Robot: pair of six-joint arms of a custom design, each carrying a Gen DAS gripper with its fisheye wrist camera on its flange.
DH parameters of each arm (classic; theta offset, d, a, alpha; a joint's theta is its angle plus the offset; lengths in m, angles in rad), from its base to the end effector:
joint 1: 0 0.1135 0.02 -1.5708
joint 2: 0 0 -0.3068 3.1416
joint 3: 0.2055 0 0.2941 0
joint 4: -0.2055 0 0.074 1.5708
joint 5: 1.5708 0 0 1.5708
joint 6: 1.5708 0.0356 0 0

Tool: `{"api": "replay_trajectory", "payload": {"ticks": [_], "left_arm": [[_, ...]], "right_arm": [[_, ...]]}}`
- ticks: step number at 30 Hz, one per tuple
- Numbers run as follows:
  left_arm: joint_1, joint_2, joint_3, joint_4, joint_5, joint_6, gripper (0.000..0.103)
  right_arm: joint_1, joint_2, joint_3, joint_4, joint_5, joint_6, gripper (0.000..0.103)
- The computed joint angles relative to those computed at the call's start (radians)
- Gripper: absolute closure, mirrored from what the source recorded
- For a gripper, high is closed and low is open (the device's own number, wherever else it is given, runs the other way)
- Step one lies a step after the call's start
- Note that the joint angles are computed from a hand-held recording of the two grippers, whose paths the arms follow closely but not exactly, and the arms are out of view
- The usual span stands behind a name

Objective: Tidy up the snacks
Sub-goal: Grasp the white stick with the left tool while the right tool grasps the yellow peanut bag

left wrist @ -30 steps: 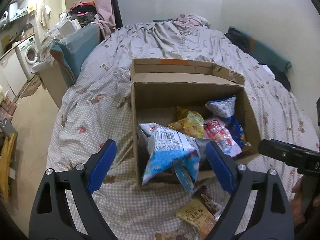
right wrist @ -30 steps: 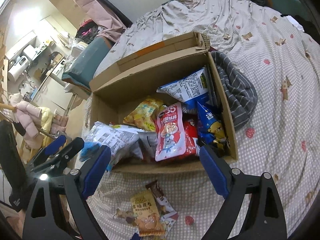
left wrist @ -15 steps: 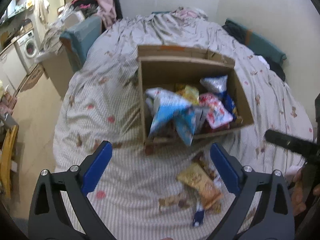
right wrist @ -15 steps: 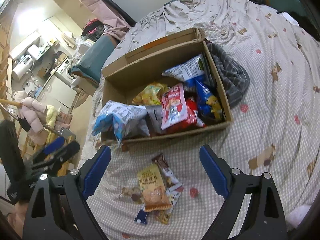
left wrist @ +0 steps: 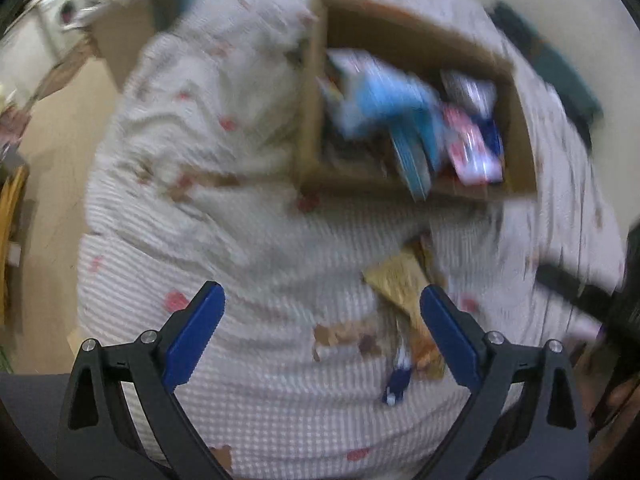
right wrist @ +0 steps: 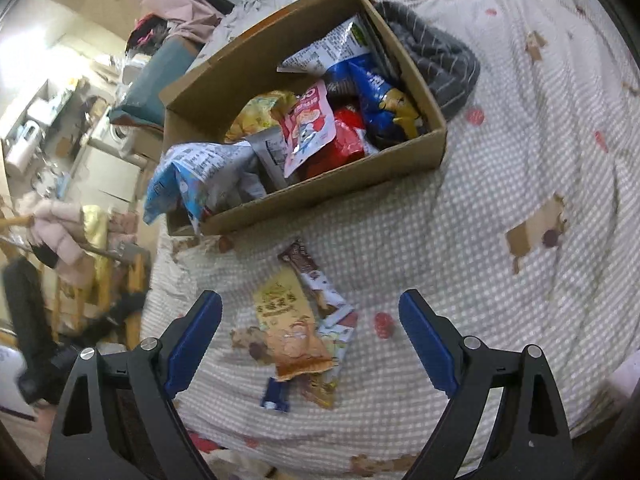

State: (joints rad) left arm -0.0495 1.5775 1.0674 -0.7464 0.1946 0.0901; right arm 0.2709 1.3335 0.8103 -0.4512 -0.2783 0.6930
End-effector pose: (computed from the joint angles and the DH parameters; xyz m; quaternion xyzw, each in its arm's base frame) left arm 0.3355 -0.0235 0.2285 0.0837 0.9796 -0.0928 0.1577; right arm 0.2749 0.0865 0.2303 0.1585 0.9342 0.2523 0.1964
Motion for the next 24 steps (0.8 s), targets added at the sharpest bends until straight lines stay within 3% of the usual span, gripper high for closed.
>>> {"api": "replay_trajectory", "payload": {"ticks": [2,4,9,12,14,20,24], "left_arm": [[-0.050,0.021,-0.018,-0.025,-0.011,0.043,0.021],[-0.099,0.048,-0.033,-0.053,0.003,0.077,0.028],[-0.236,0.096,-0.083,-0.041,-0.029,0.120,0.033],[-0.293,0.121,-0.104,-0.016,-0.069,0.129,0.053],[-0.298,0.135,-0.110,-0.016,-0.080,0.128,0.085],[-0.215,0.076,-0.119,-0.076,-0.032,0.127,0.088],[-0.124,0.008,-0.117,-0.102,-0.029,0.131,0.088]], "right_arm": [[0.001,-0.005,0.005,-0.006,0.020,0.003,0.011],[-0.006,-0.005,0.013,-0.012,0.020,-0.002,0.011],[-0.023,-0.010,0.007,-0.018,0.013,-0.001,0.011],[-0.028,-0.008,0.003,-0.026,0.011,-0.009,0.011],[-0.029,-0.009,0.002,-0.030,0.014,-0.014,0.011],[-0.008,0.038,0.020,-0.052,-0.009,-0.038,0.011],[0.020,0.127,0.049,-0.051,-0.080,-0.050,0.011]]}}
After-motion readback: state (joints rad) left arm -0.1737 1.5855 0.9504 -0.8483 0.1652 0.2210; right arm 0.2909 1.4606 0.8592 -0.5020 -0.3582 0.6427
